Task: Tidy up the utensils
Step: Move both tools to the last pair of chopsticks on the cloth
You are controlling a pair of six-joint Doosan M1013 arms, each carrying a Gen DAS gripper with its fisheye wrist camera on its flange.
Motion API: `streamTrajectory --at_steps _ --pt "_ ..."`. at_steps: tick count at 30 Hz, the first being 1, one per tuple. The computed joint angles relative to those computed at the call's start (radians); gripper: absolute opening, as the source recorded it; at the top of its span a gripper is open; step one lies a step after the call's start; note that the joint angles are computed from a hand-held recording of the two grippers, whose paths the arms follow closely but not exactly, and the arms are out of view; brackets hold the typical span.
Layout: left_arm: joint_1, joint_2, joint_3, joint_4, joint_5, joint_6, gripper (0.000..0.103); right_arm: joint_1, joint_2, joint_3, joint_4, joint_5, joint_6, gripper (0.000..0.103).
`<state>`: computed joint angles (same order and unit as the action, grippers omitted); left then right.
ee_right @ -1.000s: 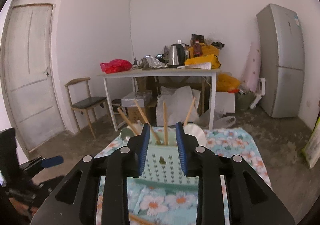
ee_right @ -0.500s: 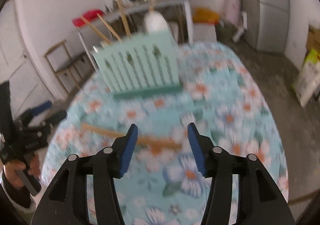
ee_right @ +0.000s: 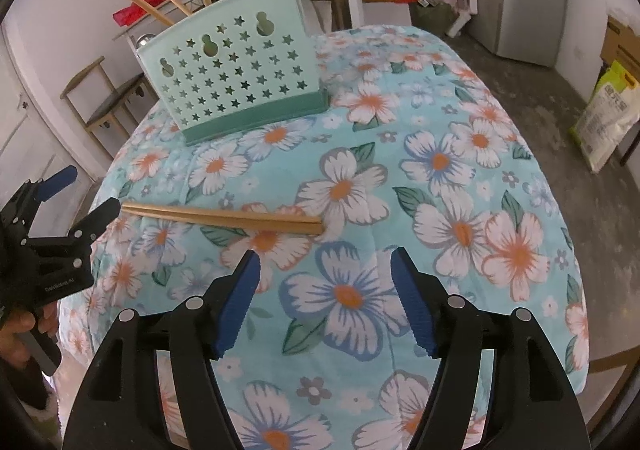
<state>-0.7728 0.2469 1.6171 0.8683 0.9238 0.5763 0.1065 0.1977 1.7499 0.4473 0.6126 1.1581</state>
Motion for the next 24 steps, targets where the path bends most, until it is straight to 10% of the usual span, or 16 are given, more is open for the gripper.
streamTrajectory --at_steps 24 --pt "-0.029 0.051 -0.022 0.047 0.005 0.114 0.097 -0.019 0.016 -0.003 0.043 0.047 -0.02 0.067"
